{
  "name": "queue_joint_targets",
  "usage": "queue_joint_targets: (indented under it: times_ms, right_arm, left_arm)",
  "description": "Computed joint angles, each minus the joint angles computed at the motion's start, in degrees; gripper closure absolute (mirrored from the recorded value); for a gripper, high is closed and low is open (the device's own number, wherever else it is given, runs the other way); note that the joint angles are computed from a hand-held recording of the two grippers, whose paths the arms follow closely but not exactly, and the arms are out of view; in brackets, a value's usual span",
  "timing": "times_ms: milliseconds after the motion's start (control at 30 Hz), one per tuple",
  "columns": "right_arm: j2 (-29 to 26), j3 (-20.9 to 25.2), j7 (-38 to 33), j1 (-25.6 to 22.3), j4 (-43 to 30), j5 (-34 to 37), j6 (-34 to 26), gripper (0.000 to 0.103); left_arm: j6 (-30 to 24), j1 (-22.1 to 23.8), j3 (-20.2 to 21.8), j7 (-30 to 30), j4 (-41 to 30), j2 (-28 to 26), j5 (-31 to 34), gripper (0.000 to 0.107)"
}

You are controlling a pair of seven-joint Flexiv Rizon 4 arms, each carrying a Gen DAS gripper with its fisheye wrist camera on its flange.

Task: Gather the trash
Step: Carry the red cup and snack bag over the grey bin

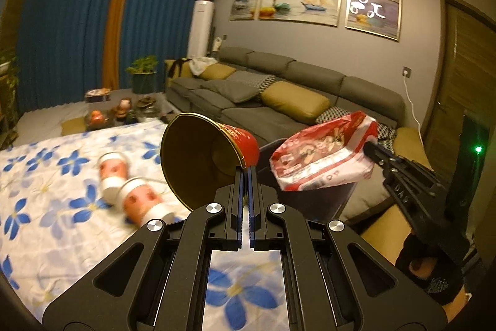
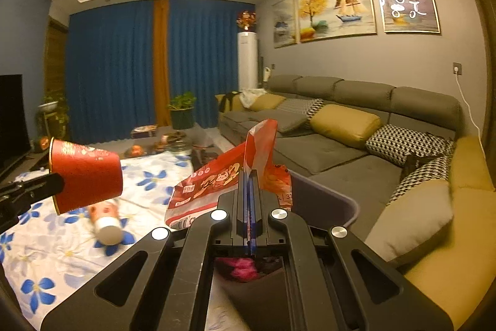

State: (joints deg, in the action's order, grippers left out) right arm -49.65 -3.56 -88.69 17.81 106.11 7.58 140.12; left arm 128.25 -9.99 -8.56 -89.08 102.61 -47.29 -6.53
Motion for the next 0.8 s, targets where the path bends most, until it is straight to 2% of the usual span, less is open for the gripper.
queue_joint_targets:
  times_ms: [433, 800]
  right_arm:
    - [-3.14, -2.69, -1.03, -0.10, -4.79, 2.98, -3.89, 0.101]
    - [-4.30, -2.91, -0.25, -0.60, -6.39, 2.30, -5.83, 0.101]
  left_arm:
    - [-10.17, 2.20, -5.26, 2.11, -13.50, -6.93, 4.49, 0.105]
    - [-14.92, 2.69, -7.33, 4.17, -19.07, -10.15, 4.67, 0.105]
